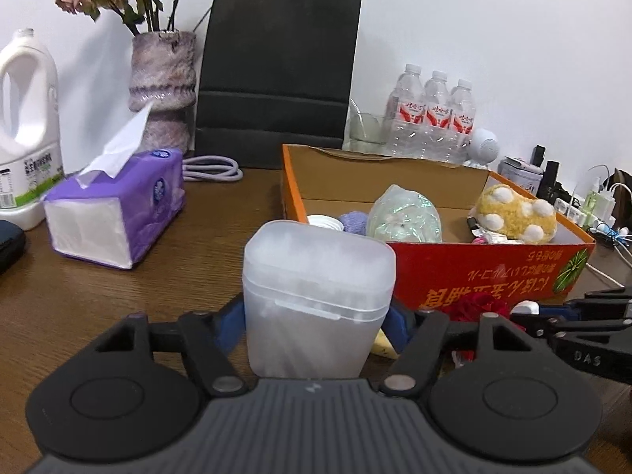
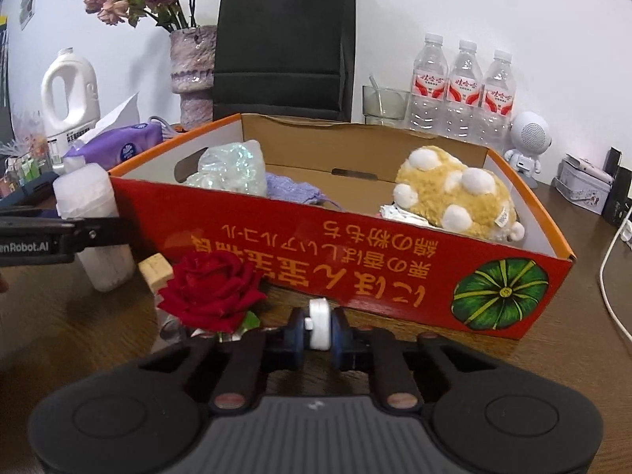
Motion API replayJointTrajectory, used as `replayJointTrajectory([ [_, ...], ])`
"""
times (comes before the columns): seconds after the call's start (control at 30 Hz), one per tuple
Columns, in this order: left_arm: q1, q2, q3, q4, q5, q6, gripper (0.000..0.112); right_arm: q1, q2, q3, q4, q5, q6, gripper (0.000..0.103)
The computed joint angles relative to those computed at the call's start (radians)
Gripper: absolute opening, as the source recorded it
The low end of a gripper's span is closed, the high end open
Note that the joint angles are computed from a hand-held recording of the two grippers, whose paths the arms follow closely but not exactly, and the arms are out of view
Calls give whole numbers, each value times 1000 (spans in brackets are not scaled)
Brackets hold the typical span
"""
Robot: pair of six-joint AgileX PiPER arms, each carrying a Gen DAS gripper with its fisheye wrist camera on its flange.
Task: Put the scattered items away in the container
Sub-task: 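Grasp the white cap with the right tool while the left tool grasps the cotton-swab container, then carry the white cap into the box with the right tool while the left tool places the container in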
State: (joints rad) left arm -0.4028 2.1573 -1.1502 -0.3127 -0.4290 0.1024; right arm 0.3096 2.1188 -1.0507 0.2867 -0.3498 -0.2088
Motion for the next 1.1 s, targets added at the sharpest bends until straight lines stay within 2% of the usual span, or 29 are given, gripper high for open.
replayJointTrajectory([
  [0.37, -58, -151, 280, 32, -209, -39, 70, -18, -147, 247, -86, -150, 137, 11],
  [0.53, -88, -231, 373, 89, -247, -98, 70, -21, -219, 365, -105, -211, 190, 11],
  [0.77, -108, -295, 374, 149, -230, -149, 70, -16, -274, 422, -106, -247, 196, 11],
  [0.87, -97, -305, 332, 197, -184, -201, 70, -19, -297, 419, -109, -251, 197, 11],
  [0.97, -71, -303, 261, 294, -136, -287, 70, -29, -325, 380, -118, -219, 191, 11],
  [1.1, -58, -255, 85, 313, -19, -293, 70, -42, -326, 235, -92, -106, 128, 11],
])
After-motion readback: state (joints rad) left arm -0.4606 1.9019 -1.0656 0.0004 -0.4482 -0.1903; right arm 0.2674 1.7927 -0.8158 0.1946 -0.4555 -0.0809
